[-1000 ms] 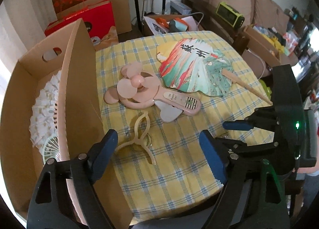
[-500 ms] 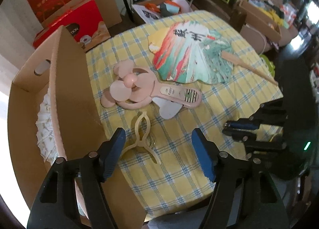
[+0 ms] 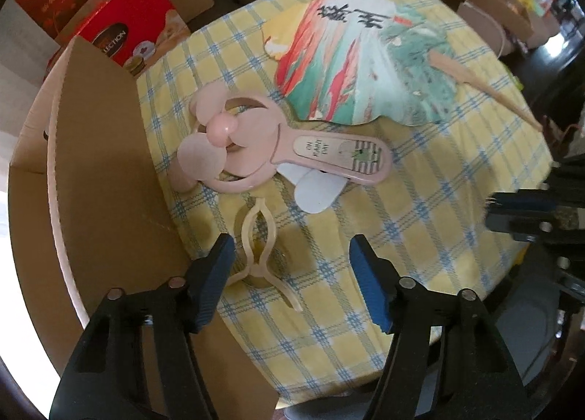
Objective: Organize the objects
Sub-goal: 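Close the right gripper on the silver keyring while the left gripper grasps the beige clip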
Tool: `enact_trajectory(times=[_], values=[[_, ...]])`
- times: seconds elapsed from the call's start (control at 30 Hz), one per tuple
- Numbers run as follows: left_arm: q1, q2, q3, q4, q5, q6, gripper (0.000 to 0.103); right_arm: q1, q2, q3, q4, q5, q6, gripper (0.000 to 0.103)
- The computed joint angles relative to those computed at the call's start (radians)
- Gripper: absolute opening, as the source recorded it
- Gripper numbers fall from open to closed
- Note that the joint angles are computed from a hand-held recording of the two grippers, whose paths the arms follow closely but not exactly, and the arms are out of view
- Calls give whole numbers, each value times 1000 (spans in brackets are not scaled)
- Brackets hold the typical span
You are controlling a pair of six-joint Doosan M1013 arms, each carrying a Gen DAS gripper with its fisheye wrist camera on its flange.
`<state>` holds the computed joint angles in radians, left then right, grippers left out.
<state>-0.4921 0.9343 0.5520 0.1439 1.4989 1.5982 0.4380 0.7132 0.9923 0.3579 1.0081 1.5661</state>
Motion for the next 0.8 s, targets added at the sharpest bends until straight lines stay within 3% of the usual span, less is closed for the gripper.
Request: enact_trajectory(times=[0.23,0.5,0.63,0.73,0.8], values=[[4,36,-48,30,29,-18,57,-2,-12,16,15,-16,-20,8],[21,123,-187,13,156,-7,57,-3,-15,22,28,-21,-27,8],[28,125,-186,-8,156,-6,57,-5,-16,25,33,-21,-28,8],[32,128,-191,-29,164,2,48,-7,-15,26,38,-18,-37,8],[31,128,-194,-37,164,12,29,-7,-16,26,42,-19,-42,8]])
